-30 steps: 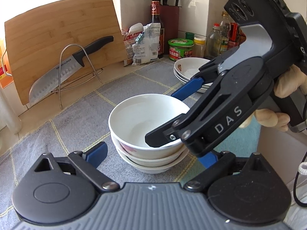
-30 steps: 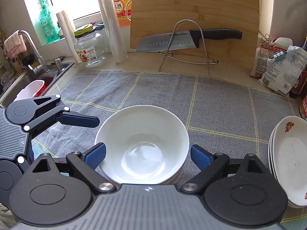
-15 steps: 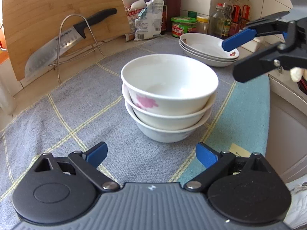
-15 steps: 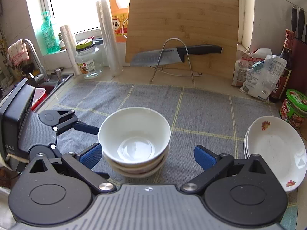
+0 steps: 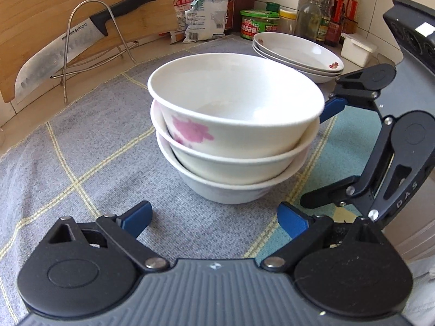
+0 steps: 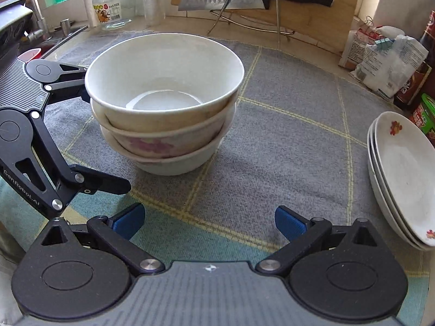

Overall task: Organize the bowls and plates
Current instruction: 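Move both grippers to opposite sides of the three-bowl stack, then close both grippers on the rim of the bowl stack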

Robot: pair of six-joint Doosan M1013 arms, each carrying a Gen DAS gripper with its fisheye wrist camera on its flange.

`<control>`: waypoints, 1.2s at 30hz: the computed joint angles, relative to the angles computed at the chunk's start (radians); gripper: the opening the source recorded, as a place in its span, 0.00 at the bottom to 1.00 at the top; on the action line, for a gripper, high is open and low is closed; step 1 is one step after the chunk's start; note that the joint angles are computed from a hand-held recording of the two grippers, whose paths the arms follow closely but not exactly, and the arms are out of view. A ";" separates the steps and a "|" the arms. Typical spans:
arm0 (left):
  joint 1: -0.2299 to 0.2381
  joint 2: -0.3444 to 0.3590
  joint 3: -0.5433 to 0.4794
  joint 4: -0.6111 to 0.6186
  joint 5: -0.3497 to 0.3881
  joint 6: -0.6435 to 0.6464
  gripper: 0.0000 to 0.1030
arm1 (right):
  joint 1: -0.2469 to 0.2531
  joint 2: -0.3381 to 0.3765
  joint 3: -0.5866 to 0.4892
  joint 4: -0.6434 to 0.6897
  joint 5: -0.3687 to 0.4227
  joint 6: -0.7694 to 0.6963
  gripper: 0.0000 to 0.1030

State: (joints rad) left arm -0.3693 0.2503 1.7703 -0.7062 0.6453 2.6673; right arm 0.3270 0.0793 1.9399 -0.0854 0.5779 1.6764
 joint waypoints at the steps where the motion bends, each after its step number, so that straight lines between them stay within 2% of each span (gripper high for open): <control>1: -0.005 0.000 -0.001 0.017 -0.013 -0.023 0.96 | -0.007 0.004 -0.001 0.025 -0.004 -0.041 1.00; 6: -0.030 -0.005 0.007 0.095 -0.057 -0.101 1.00 | -0.049 0.006 0.002 0.204 -0.026 -0.313 1.00; 14: -0.040 -0.009 0.016 0.112 -0.090 -0.153 1.00 | -0.105 0.006 0.019 0.442 -0.042 -0.682 1.00; 22: -0.056 -0.010 0.012 0.203 -0.104 -0.286 1.00 | -0.122 0.004 0.028 0.536 -0.051 -0.813 1.00; 28: -0.036 0.006 -0.006 0.111 -0.059 -0.120 1.00 | -0.133 0.001 0.036 0.597 -0.052 -0.898 1.00; 36: 0.016 0.042 -0.065 0.002 0.113 0.212 0.97 | -0.131 0.035 -0.023 0.560 0.029 -0.926 1.00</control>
